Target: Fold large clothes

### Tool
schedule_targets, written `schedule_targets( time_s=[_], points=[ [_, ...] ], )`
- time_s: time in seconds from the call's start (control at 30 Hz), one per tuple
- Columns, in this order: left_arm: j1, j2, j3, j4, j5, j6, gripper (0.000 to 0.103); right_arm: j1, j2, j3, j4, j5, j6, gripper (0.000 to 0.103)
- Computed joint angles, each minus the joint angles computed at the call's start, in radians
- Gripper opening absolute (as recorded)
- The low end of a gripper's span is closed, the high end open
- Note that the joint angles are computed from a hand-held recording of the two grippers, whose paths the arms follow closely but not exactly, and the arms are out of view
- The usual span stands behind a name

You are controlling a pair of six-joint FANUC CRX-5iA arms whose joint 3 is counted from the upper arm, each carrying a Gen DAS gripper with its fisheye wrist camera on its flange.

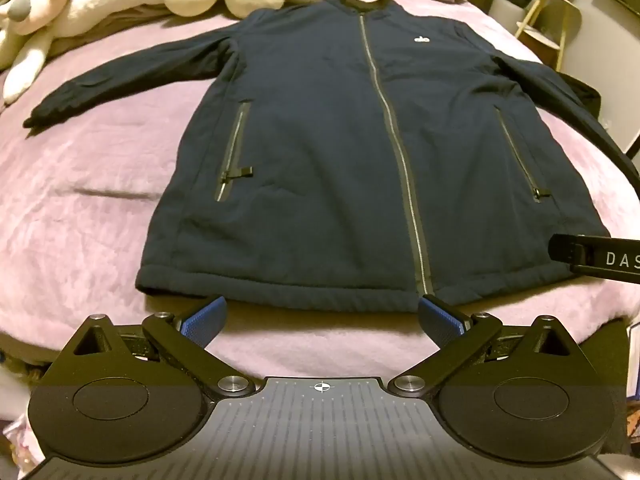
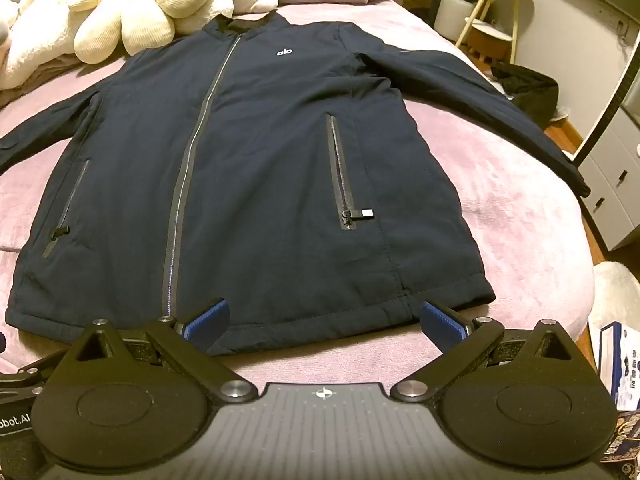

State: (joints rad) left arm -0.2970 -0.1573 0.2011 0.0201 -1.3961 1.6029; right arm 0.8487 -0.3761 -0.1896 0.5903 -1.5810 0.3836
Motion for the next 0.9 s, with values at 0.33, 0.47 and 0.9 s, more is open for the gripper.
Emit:
schedule_targets(
  time_s=[0.33, 0.47, 0.9],
  points=[
    [-0.003, 0.004, 0.003, -0.001, -0.001, 0.0, 0.103, -0.001, -0.001, 0.005, -0.003, -0.002, 0.002, 0.102],
    [-0.006, 0.007, 0.005, -0.003, -0.002, 0.002, 0.103, -0.01, 0.002, 0.011, -0.009, 0.0, 0.011, 0.102],
    [-0.007, 0.009, 0.005, -0.002, -0.002, 0.002, 0.103, -0.009, -0.001, 0.0, -0.011, 0.008, 0.004, 0.102]
  ],
)
